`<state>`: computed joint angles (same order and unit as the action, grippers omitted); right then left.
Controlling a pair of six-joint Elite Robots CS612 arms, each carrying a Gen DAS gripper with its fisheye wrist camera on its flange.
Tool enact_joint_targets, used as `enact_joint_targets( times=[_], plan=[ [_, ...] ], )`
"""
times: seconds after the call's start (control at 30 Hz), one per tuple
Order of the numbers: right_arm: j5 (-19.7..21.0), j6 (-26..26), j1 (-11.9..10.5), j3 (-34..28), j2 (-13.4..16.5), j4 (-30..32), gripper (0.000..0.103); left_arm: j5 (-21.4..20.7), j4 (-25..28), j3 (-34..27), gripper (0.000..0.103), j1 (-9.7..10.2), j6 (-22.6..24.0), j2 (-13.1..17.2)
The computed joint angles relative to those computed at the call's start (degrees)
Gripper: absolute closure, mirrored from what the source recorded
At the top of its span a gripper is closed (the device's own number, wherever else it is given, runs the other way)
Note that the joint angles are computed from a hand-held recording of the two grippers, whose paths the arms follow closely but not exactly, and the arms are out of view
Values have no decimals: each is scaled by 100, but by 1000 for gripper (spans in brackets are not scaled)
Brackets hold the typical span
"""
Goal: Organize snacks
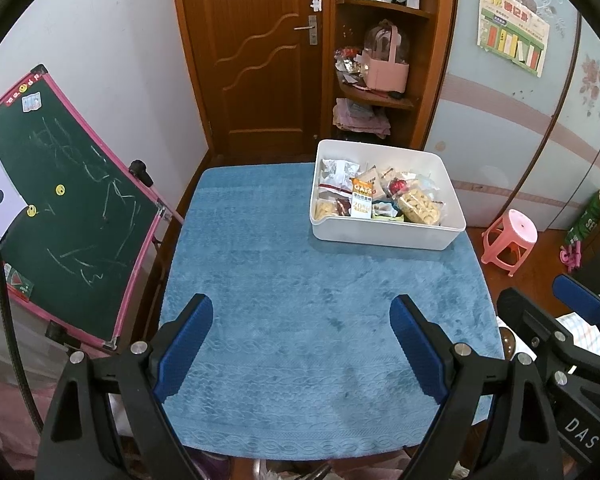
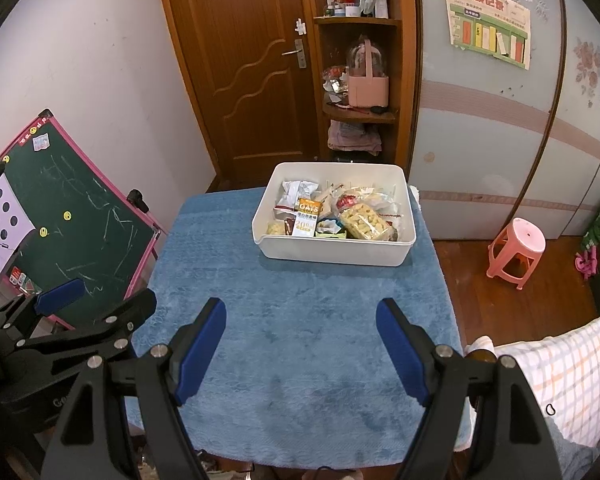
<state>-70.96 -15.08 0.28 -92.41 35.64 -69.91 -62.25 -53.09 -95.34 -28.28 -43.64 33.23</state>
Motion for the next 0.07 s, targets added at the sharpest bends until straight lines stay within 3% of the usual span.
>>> enact_joint_targets(
  times=[0.07],
  plan=[
    [-3, 2, 1, 9, -2, -5, 25, -5, 4, 2, 13, 3, 2, -1]
  ],
)
